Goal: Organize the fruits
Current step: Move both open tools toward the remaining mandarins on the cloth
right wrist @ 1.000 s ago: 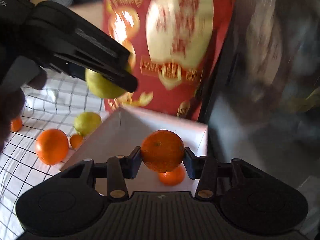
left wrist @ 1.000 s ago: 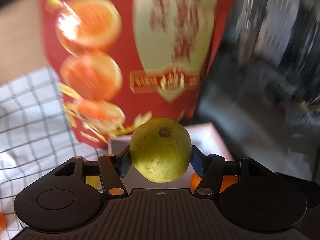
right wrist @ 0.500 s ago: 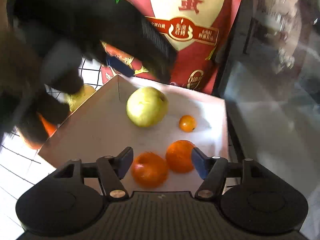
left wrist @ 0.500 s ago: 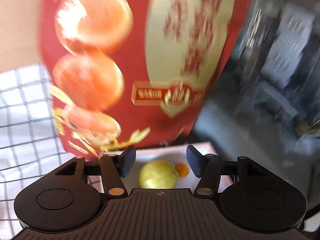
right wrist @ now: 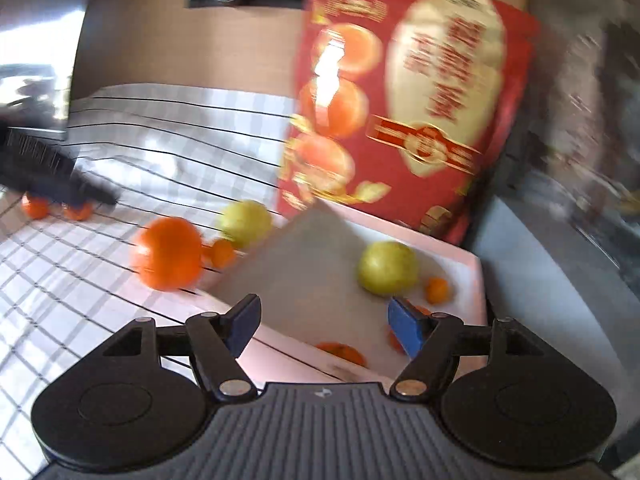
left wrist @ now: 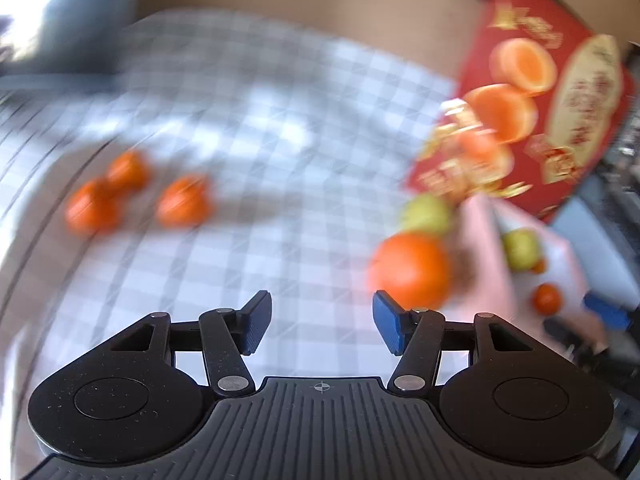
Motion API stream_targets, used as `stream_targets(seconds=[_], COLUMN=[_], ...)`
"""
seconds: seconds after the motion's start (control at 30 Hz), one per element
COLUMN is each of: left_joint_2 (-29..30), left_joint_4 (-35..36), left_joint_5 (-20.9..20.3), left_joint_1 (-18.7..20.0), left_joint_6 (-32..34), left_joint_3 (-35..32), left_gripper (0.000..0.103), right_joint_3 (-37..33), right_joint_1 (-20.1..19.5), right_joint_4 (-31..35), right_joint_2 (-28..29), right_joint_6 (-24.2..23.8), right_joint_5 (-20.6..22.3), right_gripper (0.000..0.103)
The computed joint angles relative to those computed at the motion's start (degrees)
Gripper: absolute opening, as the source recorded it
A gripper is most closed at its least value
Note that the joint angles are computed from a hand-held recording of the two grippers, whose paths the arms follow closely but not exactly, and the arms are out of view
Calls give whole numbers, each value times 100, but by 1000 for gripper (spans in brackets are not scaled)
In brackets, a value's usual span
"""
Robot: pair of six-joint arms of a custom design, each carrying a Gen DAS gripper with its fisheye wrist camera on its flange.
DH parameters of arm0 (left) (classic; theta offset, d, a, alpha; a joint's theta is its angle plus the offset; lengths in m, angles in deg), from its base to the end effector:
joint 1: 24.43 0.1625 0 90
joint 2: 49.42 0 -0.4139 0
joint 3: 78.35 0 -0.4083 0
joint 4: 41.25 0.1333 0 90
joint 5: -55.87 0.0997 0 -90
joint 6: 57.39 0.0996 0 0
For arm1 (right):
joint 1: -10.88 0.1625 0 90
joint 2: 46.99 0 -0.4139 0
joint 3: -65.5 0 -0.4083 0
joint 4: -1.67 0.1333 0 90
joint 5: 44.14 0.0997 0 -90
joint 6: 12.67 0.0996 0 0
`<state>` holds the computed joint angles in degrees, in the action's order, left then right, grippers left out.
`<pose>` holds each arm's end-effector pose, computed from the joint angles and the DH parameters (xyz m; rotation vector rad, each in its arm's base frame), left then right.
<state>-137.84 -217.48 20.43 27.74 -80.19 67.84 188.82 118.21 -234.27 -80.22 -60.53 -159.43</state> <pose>-0.0418 -0.4035 0.2276 0.0026 2.3376 -1.1108 0.2284 -0.4274 0.0130 1.0001 -2.0676 1.0315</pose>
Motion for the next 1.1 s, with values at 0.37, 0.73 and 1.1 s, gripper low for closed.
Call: stream_targets(seconds=[0.37, 0.73, 1.1], left_joint_2=[-1662, -1269, -1231], left_joint_4=[2076, 1065, -116], left_joint_5=[729, 985, 1169], left_joint_1=[-94, 257, 566], left_joint_6=[-1130, -286, 838], left_joint_3=[638, 499, 453], left_gripper=[61, 61, 61], right_joint_3=[-560, -369, -1225], right_joint_1=[502, 566, 756], right_joint_4=[1167, 2333, 2950], right_joint_2=[511, 557, 806], right_joint_6=[291, 1514, 1500], right_joint_5=[325, 351, 171], right_gripper=[71, 71, 71])
